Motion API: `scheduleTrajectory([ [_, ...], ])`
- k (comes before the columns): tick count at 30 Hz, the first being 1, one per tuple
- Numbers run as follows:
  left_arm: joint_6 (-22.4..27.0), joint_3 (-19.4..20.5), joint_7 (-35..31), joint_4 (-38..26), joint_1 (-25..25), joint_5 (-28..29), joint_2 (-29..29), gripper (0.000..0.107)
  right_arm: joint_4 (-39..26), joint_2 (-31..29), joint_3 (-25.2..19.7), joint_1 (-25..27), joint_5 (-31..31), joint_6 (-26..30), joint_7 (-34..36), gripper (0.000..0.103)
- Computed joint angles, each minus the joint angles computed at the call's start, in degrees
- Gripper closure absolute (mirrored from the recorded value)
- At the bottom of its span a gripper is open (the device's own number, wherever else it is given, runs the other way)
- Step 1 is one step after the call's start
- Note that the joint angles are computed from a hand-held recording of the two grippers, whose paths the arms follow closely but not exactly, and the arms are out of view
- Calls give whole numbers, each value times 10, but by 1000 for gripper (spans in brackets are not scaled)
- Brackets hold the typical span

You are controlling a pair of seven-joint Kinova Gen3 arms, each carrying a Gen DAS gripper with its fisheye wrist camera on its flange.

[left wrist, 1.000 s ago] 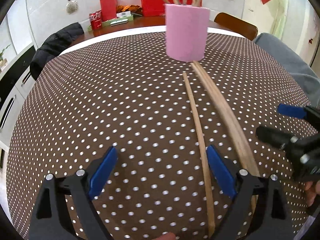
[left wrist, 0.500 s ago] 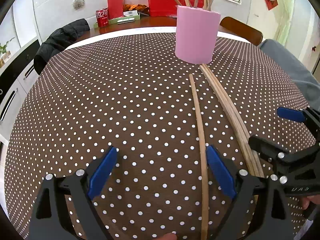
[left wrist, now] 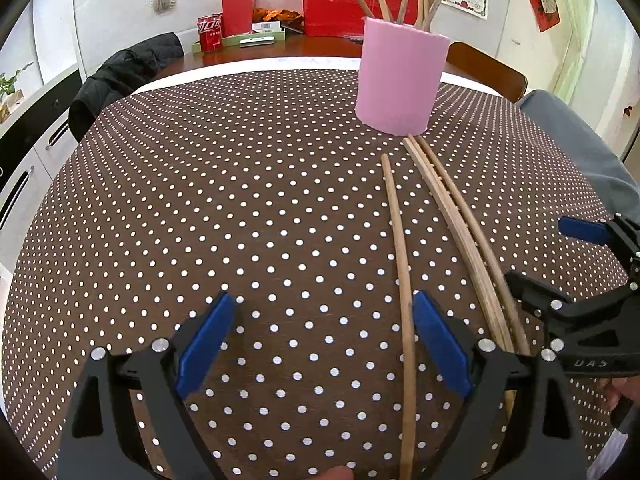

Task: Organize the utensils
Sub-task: 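Move both open tools back down to the chopstick pile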

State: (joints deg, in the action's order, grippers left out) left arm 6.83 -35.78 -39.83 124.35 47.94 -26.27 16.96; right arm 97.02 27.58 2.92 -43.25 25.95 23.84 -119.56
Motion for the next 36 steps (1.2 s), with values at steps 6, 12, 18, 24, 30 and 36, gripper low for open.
scheduleTrajectory([
  [6,0,6,2,-2,-4,-1,0,17,34,-18,-69,91,-98,-77,63,6],
  [12,-2,7,0,-1,-6,0,0,17,8,3,-47,63,-109,-39,103,6],
  [18,6,0,-4,-5,4,4,3,17,-8,10,0,11,-69,-4,77,6],
  [24,86,116,-42,-71,-91,-6,17,17,-59,34,-50,69,-97,21,114,18],
  [30,131,234,-96,-130,-202,-8,36,18,-134,73,-85,114,-153,45,186,34],
  [36,122,326,-209,-141,-299,59,28,100,-173,88,-95,124,-180,63,244,94],
])
